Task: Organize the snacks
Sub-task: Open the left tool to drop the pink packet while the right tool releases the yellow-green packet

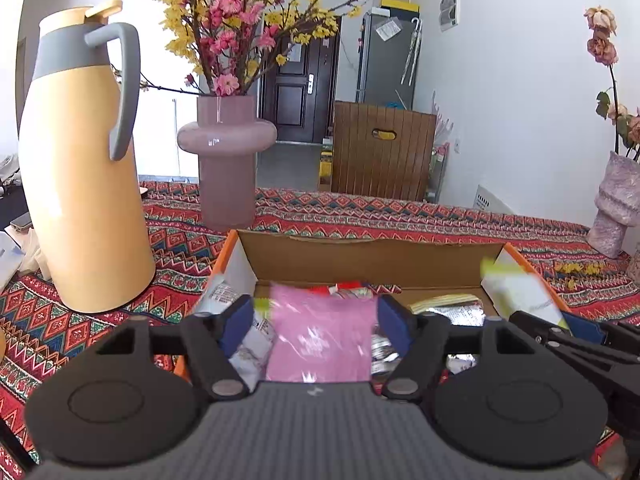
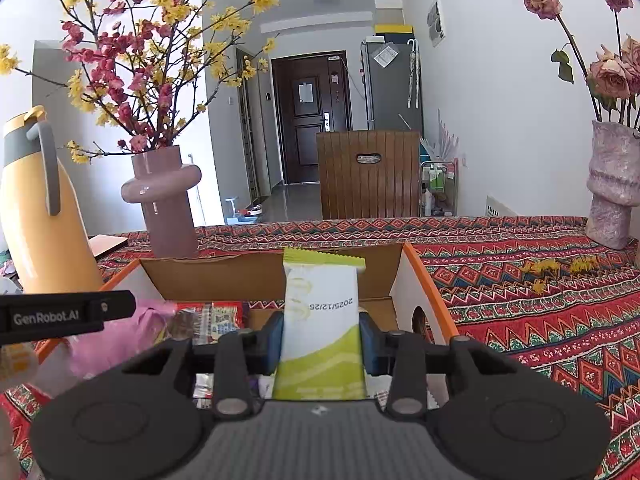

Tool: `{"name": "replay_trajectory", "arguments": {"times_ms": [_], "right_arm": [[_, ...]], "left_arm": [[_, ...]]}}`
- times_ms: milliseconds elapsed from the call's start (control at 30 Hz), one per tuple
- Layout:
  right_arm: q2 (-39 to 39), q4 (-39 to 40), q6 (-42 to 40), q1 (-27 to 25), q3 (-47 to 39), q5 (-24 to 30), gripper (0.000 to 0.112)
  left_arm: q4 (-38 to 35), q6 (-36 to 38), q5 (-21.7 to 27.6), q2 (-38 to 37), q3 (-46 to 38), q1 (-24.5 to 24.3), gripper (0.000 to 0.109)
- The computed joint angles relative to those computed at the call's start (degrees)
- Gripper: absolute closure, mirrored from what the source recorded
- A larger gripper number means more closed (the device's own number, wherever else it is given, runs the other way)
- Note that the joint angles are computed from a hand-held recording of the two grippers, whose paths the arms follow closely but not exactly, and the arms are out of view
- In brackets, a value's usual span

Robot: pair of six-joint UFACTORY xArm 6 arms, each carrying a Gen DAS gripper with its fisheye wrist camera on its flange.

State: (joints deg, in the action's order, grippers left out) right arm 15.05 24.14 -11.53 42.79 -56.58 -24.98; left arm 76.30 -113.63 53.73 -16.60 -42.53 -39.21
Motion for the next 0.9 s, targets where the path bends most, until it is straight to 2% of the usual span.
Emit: {"name": "replay_trajectory", "arguments": {"times_ms": [67,133,200,233,633,900], "right_arm": [[-0.2,1.2,-0.6,0.2,0.1,-0.1,0.065],[-0.6,0.7,0.3,0.0,0.7,-0.5,0.032],[-0.6,1.5,0.2,0.1,0.8,-1.1,0.012],[-0.6,1.5,0.3,0.1,0.8,-1.2,0.009],[-0.4,4.3,-1.3,0.5,0.5,-0.6,0.009],[-0.9,2.7,0.2,0.4,1.3,-1.3,0.009]], "left_arm": [[0.5,-0.9,1.1,-0.3,0.1,-0.5,0.018],[0.5,-1.4,2.2,-0.3,0.2,-1.1,0.006],[0.5,-1.7,3.0,-0.3,0.0,-1.6,0.006],[0.5,-1.8,2.8,-0.3,0.1,-1.5,0.006],[0.2,-2.0,2.4,-0.6,0.4,-1.3,0.006],[0.3,-2.6,3.3,-1.0,0.6,-1.9,0.006]]}}
